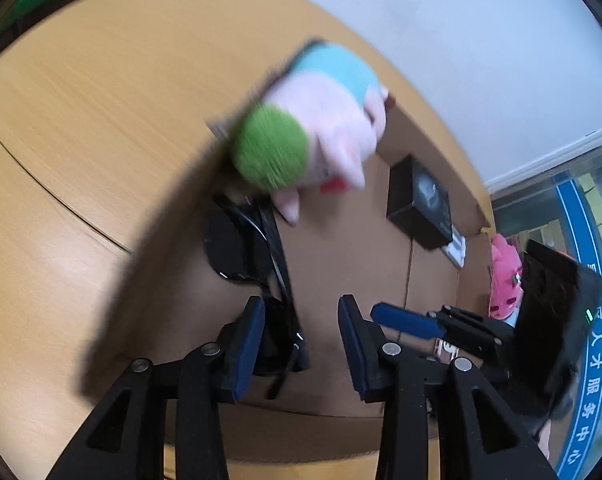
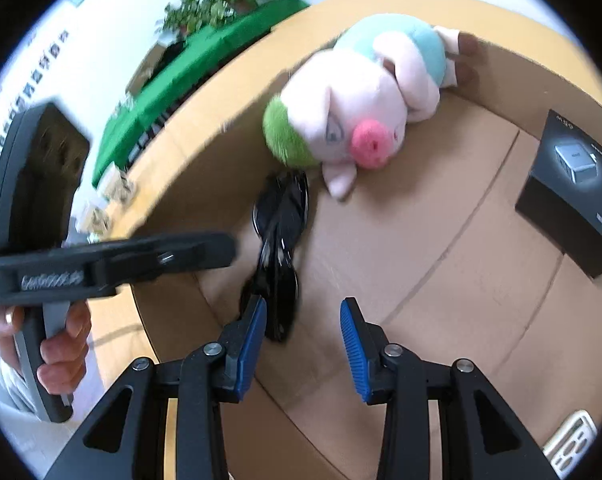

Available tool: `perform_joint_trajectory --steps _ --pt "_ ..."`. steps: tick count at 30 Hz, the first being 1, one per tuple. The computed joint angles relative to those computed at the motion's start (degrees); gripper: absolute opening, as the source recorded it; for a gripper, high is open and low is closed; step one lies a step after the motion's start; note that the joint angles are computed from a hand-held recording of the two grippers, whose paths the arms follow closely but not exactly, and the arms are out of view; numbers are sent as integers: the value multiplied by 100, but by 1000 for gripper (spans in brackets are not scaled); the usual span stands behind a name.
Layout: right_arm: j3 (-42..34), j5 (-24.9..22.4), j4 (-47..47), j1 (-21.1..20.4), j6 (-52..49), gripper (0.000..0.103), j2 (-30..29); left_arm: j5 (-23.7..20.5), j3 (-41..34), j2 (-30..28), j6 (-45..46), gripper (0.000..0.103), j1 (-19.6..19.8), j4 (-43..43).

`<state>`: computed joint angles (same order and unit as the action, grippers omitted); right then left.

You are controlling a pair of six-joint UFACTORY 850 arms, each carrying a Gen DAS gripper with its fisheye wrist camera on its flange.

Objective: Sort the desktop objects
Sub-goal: 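Lift the sunglasses with the right gripper and carry them into the box, then lower the sunglasses onto the box floor and open the right gripper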

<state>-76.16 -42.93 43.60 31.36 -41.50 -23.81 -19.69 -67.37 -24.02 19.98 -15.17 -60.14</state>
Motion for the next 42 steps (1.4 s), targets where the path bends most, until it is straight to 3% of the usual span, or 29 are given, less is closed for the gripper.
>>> perform_joint_trajectory --steps 3,7,10,13,18,25,28,31,33,35,42 --pt "-505 -122 109 18 37 38 -410 189 240 274 205 38 131 -158" --pt "-1277 -170 -128 222 422 36 -1014 430 409 531 -65 38 251 390" --pt "-1185 -159 -693 337 924 18 -951 274 401 552 376 38 344 252" --pt "-1473 -238 -590 370 844 8 -1192 273 358 541 379 38 323 617" --pt "-1647 -567 -912 533 529 7 -1251 209 299 517 934 38 349 482" --pt "-1478 -631 -740 320 266 9 -1097 222 316 525 1063 38 469 422" --pt "-1494 -580 -528 253 480 24 -1096 222 365 569 1104 38 514 403" --pt "-1645 -539 -981 313 1019 26 -1221 232 369 570 1098 38 507 444" --pt "-1662 -583 -1077 316 1097 26 -1275 221 361 564 1106 38 488 491" --pt "-1635 -587 -1113 361 962 11 -1286 255 351 560 1020 38 447 665" --pt "-1637 -840 -1813 440 360 8 -1209 189 341 534 1159 38 427 619"
